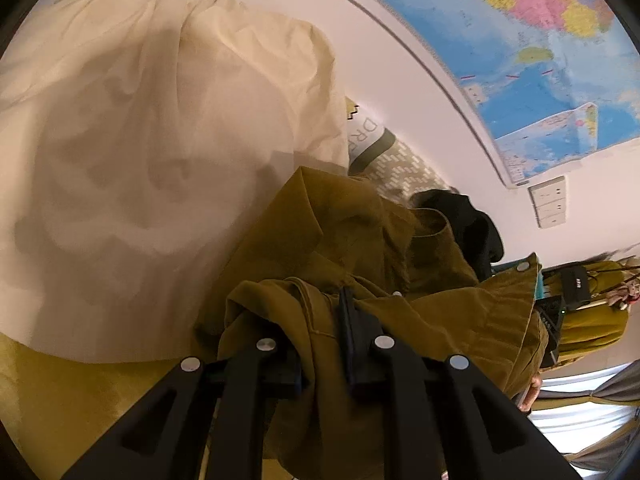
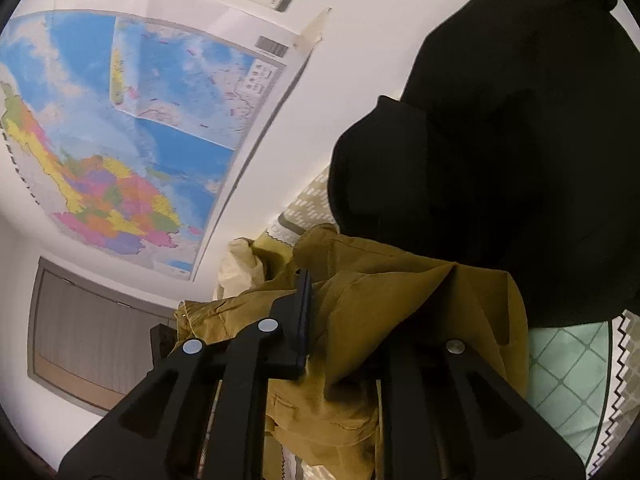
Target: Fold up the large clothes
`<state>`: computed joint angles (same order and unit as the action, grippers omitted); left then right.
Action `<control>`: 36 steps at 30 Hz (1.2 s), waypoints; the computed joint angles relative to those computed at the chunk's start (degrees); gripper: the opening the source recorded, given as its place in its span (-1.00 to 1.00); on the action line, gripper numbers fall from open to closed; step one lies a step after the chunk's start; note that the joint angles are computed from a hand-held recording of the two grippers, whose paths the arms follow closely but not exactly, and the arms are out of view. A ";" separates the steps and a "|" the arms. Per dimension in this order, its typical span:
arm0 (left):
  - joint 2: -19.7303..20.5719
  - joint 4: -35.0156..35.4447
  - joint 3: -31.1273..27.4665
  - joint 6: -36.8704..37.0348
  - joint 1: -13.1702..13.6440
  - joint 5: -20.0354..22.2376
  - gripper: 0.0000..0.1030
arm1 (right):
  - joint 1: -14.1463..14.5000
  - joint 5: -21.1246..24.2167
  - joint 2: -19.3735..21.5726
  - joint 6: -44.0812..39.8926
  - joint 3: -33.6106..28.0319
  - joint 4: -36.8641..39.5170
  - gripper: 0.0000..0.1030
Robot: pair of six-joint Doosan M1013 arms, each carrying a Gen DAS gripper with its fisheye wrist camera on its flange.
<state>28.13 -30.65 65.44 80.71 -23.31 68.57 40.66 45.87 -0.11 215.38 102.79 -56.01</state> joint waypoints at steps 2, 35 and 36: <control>0.55 0.30 -0.69 -0.24 0.00 0.72 -0.71 | -0.17 -0.43 -0.06 1.14 0.30 -0.28 -0.70; -7.18 -15.67 5.58 12.83 2.68 -6.83 0.39 | -2.25 28.07 17.13 -47.95 -19.68 12.21 -0.15; -7.80 -14.01 5.72 14.54 2.31 -7.41 0.40 | -2.38 28.29 17.13 -47.96 -19.67 11.98 -0.19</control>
